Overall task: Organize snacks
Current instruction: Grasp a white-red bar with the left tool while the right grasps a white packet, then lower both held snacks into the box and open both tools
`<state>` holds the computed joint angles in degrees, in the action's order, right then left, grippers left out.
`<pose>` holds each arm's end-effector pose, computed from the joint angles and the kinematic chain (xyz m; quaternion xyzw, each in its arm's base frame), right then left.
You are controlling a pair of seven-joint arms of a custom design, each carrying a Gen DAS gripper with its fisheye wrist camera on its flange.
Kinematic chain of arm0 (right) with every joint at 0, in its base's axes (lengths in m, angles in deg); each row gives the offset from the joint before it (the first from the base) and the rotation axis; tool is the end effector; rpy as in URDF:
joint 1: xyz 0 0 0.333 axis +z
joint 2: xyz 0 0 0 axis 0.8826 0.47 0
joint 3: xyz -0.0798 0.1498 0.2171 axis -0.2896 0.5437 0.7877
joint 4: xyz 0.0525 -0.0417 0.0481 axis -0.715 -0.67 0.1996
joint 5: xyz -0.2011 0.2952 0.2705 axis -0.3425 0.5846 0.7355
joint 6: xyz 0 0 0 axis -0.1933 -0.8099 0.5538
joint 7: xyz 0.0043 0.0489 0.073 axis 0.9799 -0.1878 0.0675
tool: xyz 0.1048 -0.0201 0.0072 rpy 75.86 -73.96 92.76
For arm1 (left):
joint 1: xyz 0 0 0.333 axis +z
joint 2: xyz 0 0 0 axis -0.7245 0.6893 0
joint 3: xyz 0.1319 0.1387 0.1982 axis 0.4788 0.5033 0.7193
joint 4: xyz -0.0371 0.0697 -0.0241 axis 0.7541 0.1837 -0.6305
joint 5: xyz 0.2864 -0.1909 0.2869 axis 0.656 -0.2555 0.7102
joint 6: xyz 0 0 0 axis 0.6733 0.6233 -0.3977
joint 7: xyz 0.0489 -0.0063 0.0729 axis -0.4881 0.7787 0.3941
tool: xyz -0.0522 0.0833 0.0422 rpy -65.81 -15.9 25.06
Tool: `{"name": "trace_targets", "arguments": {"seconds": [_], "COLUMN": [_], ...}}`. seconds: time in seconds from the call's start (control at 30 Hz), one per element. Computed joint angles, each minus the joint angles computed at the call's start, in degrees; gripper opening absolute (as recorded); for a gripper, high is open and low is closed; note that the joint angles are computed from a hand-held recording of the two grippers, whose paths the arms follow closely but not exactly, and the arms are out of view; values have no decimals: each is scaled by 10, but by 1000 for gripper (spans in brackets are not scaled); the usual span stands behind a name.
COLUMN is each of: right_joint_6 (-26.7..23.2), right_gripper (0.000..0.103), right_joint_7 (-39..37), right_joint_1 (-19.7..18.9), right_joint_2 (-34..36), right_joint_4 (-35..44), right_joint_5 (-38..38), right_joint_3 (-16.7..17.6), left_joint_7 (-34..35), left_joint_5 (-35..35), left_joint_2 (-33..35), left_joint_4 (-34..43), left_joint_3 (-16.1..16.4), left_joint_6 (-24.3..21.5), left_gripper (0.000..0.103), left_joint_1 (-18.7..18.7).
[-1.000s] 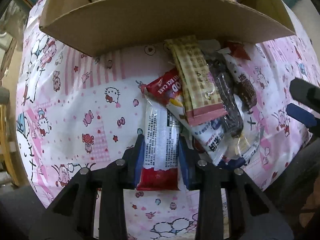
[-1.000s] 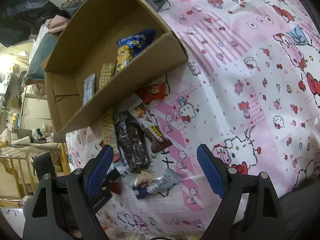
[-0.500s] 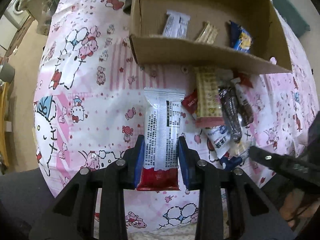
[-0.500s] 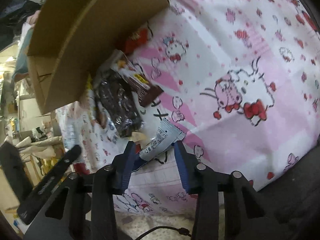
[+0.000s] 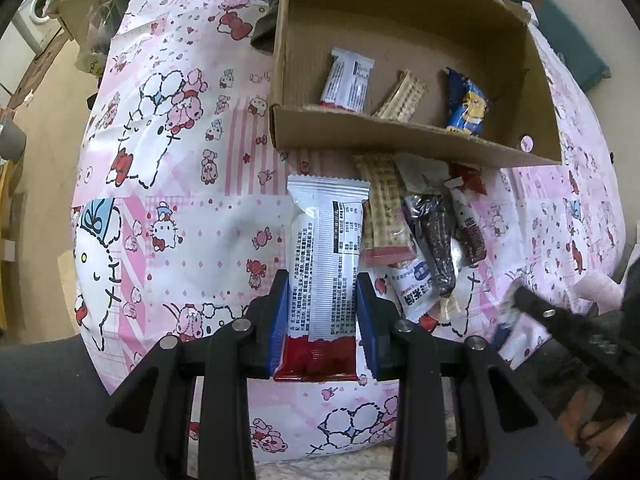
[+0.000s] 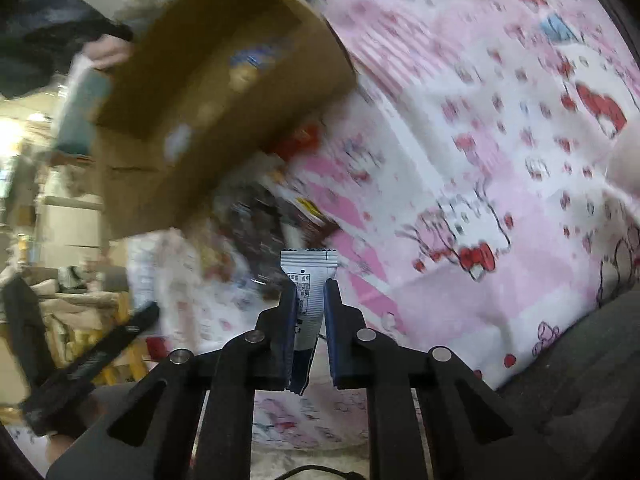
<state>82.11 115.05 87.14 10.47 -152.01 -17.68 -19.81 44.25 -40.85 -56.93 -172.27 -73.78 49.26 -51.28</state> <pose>0.4564 0.1987 0.4183 -0.4553 0.8455 0.0773 0.2680 0.5470 -0.1396 0.4329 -0.6448 0.7539 -0.1253 0.0090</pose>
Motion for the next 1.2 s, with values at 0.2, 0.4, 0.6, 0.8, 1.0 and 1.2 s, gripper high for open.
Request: {"name": "trace_targets", "arguments": {"seconds": [0.2, 0.4, 0.6, 0.8, 1.0, 1.2], "right_joint_6": [40, 83, 101, 109, 119, 121], "right_gripper": [14, 14, 14, 14, 14, 14], "right_joint_7": [6, -16, -38, -59, -84, -108], "right_joint_1": [-9, 0, -3, -15, -30, -43], "right_joint_2": [-34, -49, -33, -6, 26, 75], "right_joint_4": [-14, -20, 9, 57, 105, 156], "right_joint_5": [-33, -28, -33, -44, -52, -42], "right_joint_3": [6, -19, -33, -34, -33, -36], "left_joint_7": [10, 13, 30, 23, 17, 6], "left_joint_5": [-18, -14, -30, -40, -37, -16], "left_joint_2": [-7, -49, -69, -48, -10, 47], "left_joint_4": [-4, -36, -41, -2, 53, 124], "left_joint_3": [3, 3, 6, 8, 5, -1], "left_joint_6": [3, 56, 108, 117, 112, 115], "left_gripper": [28, 28, 28, 28, 28, 28], "left_joint_1": [0, 0, -4, -2, -1, -1]}}
